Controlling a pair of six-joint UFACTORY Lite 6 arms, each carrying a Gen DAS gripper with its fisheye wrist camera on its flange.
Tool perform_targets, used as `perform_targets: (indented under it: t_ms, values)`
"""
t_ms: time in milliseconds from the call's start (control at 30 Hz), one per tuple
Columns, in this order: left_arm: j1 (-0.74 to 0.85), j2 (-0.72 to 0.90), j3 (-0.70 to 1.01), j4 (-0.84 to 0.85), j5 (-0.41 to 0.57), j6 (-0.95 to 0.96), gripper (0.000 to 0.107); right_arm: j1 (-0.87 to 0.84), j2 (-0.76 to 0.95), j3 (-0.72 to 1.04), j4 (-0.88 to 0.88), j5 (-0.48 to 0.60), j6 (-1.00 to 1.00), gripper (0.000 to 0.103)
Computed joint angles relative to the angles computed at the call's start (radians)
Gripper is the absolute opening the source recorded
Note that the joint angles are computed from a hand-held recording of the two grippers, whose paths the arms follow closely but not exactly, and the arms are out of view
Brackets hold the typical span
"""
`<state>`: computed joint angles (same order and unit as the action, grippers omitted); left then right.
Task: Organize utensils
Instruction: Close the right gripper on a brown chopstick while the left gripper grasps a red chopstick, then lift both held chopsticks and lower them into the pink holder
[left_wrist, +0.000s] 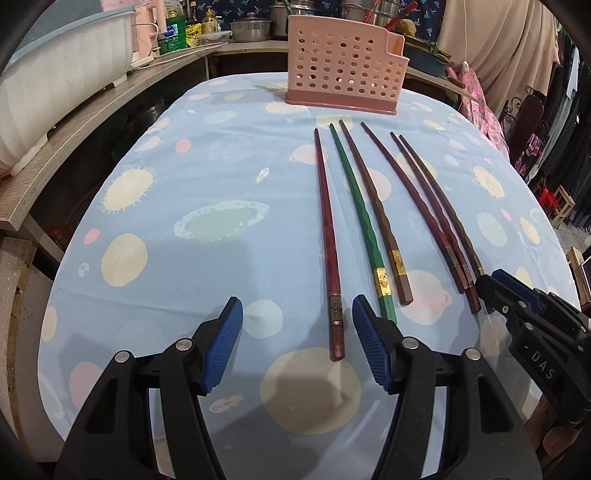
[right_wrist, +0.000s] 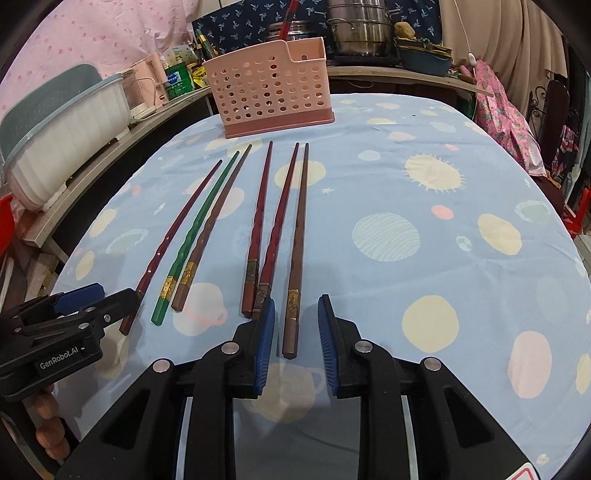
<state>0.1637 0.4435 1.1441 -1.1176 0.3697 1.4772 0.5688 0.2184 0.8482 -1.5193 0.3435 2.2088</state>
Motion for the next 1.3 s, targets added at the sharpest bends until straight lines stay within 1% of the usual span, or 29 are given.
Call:
perform_targets:
  t_ms: [233, 400, 500, 567, 600, 633, 667, 733, 867, 1133, 1300]
  values:
    - [-0.008, -0.001, -0.017, -0.041, -0.025, 0.047, 0.058, 0.0, 0.0, -0.001, -0.005, 0.0, 0.006, 0.023]
    - [-0.014, -0.001, -0.021, -0.056, -0.043, 0.063, 0.056, 0.0, 0.001, -0.002, -0.008, 0.0, 0.008, 0.023]
    - [-0.007, 0.005, -0.01, -0.041, -0.034, 0.045, 0.045, -0.001, 0.002, 0.0, -0.002, 0.001, 0.004, 0.021]
    - [0.001, 0.014, 0.009, -0.013, -0.015, 0.012, 0.032, -0.004, -0.004, -0.003, 0.003, 0.0, 0.001, 0.018]
    - [0.005, 0.019, 0.017, -0.001, -0.006, -0.001, 0.03, -0.006, -0.005, -0.004, 0.007, -0.001, -0.004, 0.017]
    - [0.009, 0.024, 0.025, 0.009, 0.003, -0.013, 0.026, -0.007, -0.005, -0.002, 0.014, -0.001, -0.011, 0.015]
    - [0.012, 0.027, 0.032, 0.017, 0.009, -0.021, 0.019, -0.008, -0.005, -0.002, 0.018, 0.0, -0.015, 0.013]
    - [0.017, 0.034, 0.042, 0.03, 0.024, -0.034, 0.011, -0.01, -0.005, -0.003, 0.022, 0.0, -0.021, 0.009]
    - [0.031, 0.048, 0.063, 0.046, 0.062, -0.05, 0.009, -0.017, -0.01, -0.014, -0.023, -0.012, 0.032, 0.008]
    - [0.05, 0.05, 0.089, 0.086, 0.102, -0.107, 0.007, -0.017, -0.047, -0.039, -0.044, 0.0, 0.055, 0.008]
    - [0.073, 0.032, 0.12, 0.106, 0.155, -0.155, 0.007, -0.021, -0.114, -0.05, -0.015, 0.016, 0.013, 0.008]
